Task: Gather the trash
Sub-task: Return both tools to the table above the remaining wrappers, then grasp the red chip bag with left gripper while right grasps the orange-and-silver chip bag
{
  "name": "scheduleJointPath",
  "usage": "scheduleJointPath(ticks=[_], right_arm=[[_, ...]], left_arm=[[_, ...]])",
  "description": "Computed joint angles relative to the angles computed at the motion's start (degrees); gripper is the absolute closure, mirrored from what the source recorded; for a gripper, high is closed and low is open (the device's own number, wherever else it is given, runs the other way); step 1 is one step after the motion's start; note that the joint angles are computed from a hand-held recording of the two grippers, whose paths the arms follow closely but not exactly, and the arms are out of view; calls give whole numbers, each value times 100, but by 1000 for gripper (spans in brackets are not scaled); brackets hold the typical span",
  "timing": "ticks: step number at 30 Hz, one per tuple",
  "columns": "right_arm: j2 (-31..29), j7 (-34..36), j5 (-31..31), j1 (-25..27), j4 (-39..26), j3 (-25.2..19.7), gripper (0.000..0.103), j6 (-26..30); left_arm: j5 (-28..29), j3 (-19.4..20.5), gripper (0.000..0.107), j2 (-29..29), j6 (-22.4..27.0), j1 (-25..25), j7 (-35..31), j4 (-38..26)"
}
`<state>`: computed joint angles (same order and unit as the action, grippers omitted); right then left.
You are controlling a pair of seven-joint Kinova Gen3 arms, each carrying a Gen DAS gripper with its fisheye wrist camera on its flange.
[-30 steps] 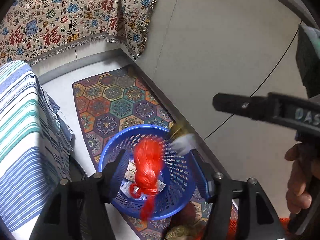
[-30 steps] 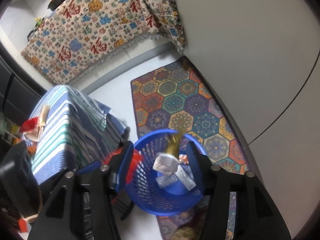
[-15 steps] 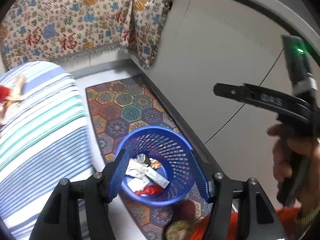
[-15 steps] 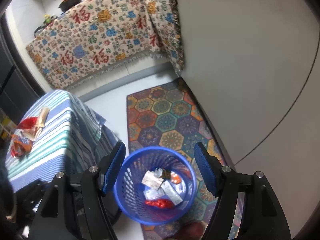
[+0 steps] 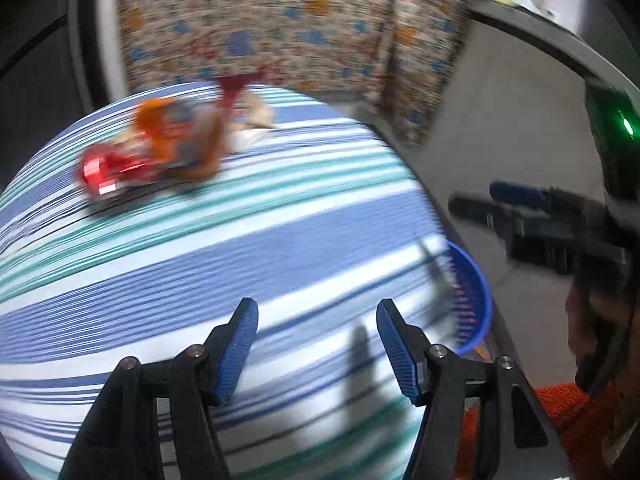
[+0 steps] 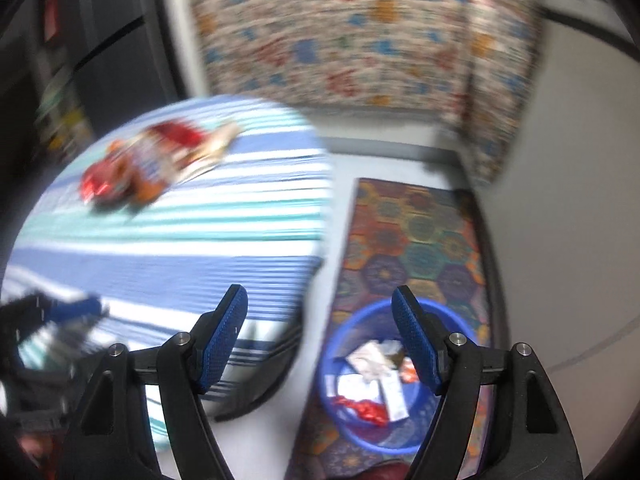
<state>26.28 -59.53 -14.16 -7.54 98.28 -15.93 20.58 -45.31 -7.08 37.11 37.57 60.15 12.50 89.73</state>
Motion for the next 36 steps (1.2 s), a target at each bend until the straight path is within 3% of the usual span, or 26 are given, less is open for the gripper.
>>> scheduleJointPath(ticks=[4, 8, 13, 18, 20, 31, 36], right_arm=[[127, 118, 236, -464, 29, -107, 27, -54], [343, 86, 244, -751, -201, -165, 27, 119], [579, -148, 454, -1216, -485, 67, 27, 280], [784, -377, 670, -1520, -731, 221, 25, 450], [814, -411, 685, -1516, -780, 204, 23, 474], [843, -433, 749, -1492, -838, 166, 19, 539], [834, -424, 765, -1503, -829, 178, 19, 551]], left_arm=[[-93, -135, 45, -265, 244, 67, 395, 499], [-204, 38, 45, -427, 636, -93, 609, 838], [-360, 211, 45, -618, 399, -503, 1051, 1415], [-473, 392, 41, -573, 661, -566, 1137, 1439], [-511, 448, 35, -522, 757, -604, 1079, 1377], [-809, 416, 29, -606, 387, -824, 1256, 1621], [-1388, 100, 29, -1049, -235, -844, 2149, 2146]])
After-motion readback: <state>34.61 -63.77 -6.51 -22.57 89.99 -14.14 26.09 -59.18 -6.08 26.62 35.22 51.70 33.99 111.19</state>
